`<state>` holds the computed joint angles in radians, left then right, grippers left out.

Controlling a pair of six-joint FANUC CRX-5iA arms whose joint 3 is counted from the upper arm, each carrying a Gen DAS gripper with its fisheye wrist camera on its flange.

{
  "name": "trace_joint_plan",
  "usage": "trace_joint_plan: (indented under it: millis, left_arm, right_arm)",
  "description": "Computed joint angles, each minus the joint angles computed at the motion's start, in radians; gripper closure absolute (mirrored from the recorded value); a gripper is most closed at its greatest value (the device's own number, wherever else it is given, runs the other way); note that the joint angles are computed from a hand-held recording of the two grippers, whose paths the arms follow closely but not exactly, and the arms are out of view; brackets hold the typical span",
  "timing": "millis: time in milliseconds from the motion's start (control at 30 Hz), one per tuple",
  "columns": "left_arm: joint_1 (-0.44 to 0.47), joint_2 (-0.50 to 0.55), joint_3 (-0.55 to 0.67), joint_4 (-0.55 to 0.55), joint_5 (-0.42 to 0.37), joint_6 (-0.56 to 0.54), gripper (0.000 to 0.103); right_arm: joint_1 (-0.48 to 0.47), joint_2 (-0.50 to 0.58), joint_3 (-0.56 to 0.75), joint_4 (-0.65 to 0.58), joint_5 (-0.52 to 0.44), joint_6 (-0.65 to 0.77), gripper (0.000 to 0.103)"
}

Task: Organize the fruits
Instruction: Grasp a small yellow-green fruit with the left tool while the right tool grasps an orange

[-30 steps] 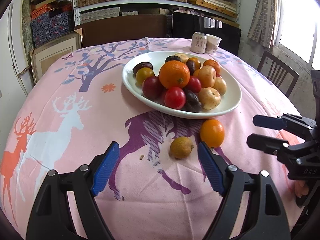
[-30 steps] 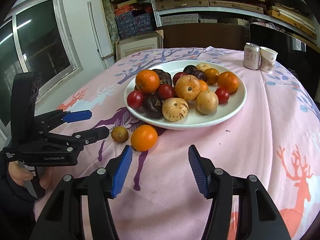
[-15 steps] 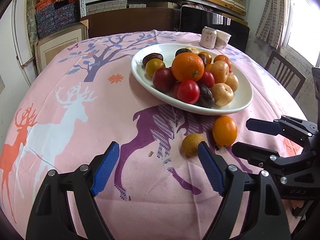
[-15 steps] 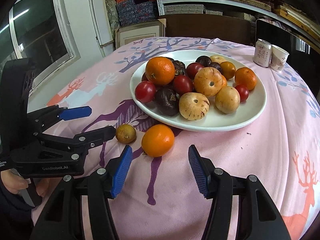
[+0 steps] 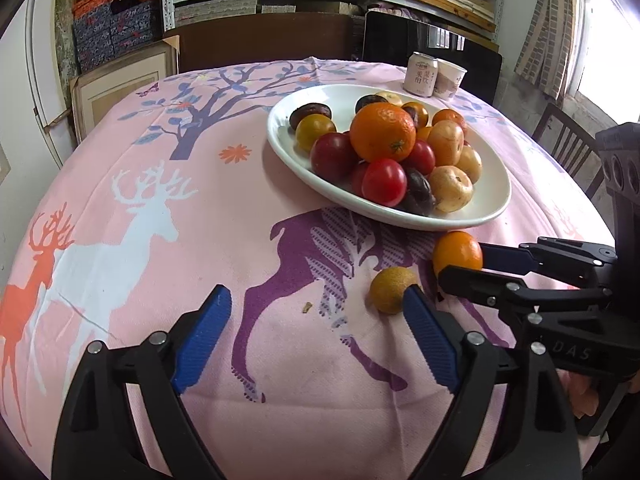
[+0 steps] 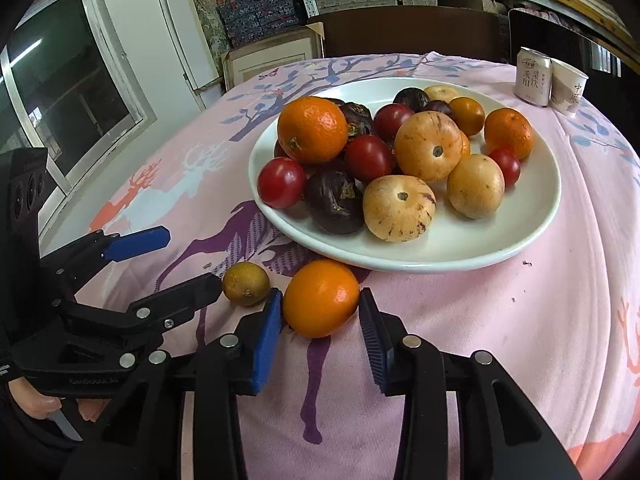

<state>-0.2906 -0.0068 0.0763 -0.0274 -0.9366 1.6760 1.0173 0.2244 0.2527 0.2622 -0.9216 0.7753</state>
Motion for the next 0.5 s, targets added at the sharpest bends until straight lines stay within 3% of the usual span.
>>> trace_joint_plan:
  millis: [500]
  left_arm:
    - [-0.034, 0.014, 0.026, -0.05, -0.02, -0.006, 0.017]
  right_arm:
    - [-0.044, -0.202, -0.263, 0.069, 0.156, -0.201, 0.064]
